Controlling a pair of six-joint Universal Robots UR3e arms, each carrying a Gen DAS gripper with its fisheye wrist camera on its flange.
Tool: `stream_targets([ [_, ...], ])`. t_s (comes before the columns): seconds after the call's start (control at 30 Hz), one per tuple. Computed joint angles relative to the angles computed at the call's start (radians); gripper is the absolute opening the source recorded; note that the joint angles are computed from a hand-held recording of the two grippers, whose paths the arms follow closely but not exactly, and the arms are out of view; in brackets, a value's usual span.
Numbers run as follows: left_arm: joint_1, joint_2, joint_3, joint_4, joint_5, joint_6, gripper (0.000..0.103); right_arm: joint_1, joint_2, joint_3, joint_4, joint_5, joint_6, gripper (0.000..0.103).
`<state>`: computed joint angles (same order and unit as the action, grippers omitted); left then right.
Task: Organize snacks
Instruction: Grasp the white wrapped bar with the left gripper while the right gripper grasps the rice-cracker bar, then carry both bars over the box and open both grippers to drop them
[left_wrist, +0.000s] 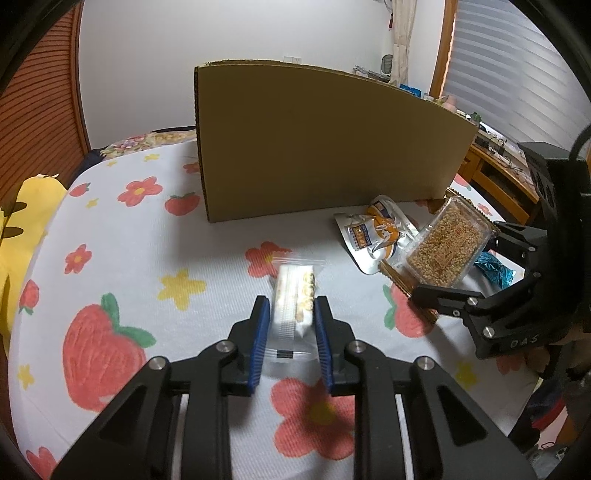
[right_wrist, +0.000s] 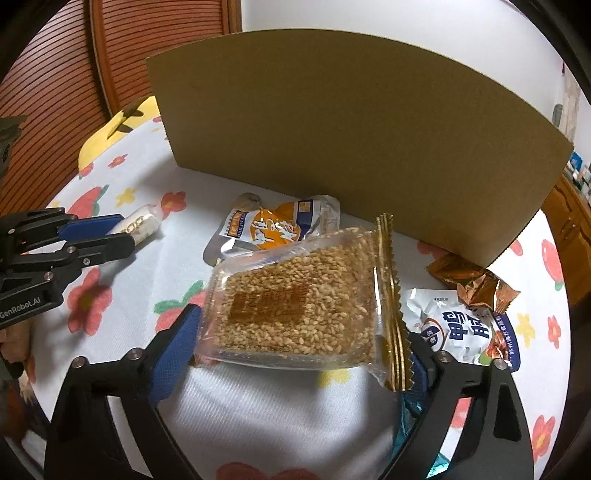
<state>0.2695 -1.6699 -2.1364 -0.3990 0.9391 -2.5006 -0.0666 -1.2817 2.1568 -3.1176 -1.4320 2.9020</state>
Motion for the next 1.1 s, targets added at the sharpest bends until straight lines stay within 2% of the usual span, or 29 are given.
stream_targets([
  [0.07, 0.005, 0.003, -0.005, 0.005, -0.007, -0.001, 0.022, 0.003, 0.001, 0.006, -0.020, 0.002, 0.000, 0.078],
  [0.13, 0.007, 0.003, -0.007, 0.011, -0.012, -0.002, 0.022, -0.004, -0.006, 0.014, -0.022, 0.021, -0.010, 0.061],
  [0.23, 0.016, 0.011, -0.021, 0.013, -0.020, 0.006, 0.022, -0.001, -0.016, 0.029, -0.034, 0.029, -0.012, 0.046],
  [0.3, 0.019, 0.014, -0.027, 0.018, -0.025, 0.007, 0.022, -0.009, -0.023, 0.049, -0.050, 0.054, -0.014, 0.039],
  [0.63, 0.019, 0.018, -0.029, 0.014, -0.022, 0.006, 0.022, -0.084, -0.088, 0.159, -0.114, 0.197, 0.012, 0.025],
  [1.1, 0.029, 0.044, -0.057, 0.038, -0.036, 0.003, 0.022, -0.205, -0.236, 0.344, -0.188, 0.367, 0.016, 0.024],
])
